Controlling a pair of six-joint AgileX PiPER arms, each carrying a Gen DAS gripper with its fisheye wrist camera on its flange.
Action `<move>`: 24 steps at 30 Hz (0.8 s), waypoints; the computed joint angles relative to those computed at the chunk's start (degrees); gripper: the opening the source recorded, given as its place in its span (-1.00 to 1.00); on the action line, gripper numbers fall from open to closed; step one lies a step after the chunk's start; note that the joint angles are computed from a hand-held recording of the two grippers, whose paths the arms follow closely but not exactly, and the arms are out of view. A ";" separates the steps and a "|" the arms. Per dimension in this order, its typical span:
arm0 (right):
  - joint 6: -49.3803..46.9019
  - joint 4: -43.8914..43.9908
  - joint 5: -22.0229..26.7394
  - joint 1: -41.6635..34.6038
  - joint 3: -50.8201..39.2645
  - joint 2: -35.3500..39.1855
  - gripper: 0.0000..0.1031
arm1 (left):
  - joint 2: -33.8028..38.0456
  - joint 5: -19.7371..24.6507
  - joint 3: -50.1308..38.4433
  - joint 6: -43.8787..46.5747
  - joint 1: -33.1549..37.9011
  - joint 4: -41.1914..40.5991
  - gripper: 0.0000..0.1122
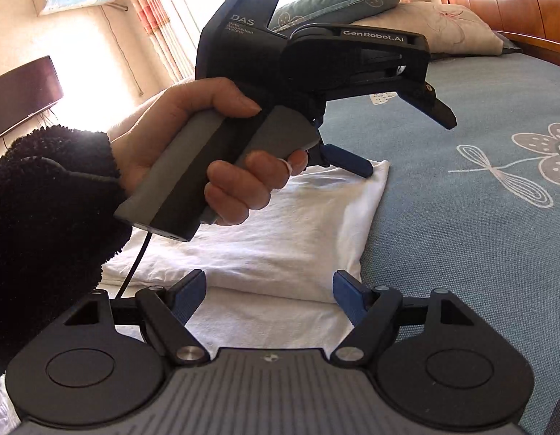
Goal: Fold clothes
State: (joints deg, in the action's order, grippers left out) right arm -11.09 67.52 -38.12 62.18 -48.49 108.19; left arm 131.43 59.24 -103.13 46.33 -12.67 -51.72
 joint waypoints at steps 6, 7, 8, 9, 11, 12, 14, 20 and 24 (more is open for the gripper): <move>-1.49 7.10 -10.99 5.03 2.94 -2.05 0.57 | -5.97 0.81 9.16 10.57 4.24 -5.16 0.82; 0.39 7.99 -12.96 5.42 3.92 -2.45 0.58 | -6.03 1.23 9.66 10.79 4.97 -5.62 0.82; 2.24 8.95 -14.87 5.78 4.85 -2.84 0.59 | -5.88 1.78 9.92 10.80 5.68 -6.04 0.82; 5.17 8.96 -15.79 5.72 6.11 -3.37 0.59 | -5.43 1.69 9.73 10.19 6.02 -5.71 0.82; 12.68 6.87 -15.82 4.71 9.12 -4.59 0.59 | -4.39 0.07 9.13 8.30 6.09 -4.25 0.82; 15.17 6.28 -15.74 4.25 10.05 -4.86 0.59 | -3.71 -1.59 8.75 7.80 5.69 -3.96 0.82; 17.37 7.01 -15.84 3.62 11.08 -5.28 0.59 | -2.25 -4.19 7.76 7.60 5.04 -4.58 0.82; 19.49 18.95 -23.44 5.44 14.09 -6.69 0.65 | -6.99 -5.47 11.87 7.81 5.29 -5.64 0.82; 29.16 21.25 -24.00 5.87 19.28 -8.81 0.66 | -13.60 0.00 21.85 15.22 9.20 -9.68 0.82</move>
State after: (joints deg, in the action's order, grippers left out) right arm 18.07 88.77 -62.12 68.05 -29.21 99.39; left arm 117.83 59.25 -81.28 61.55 -3.47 -61.40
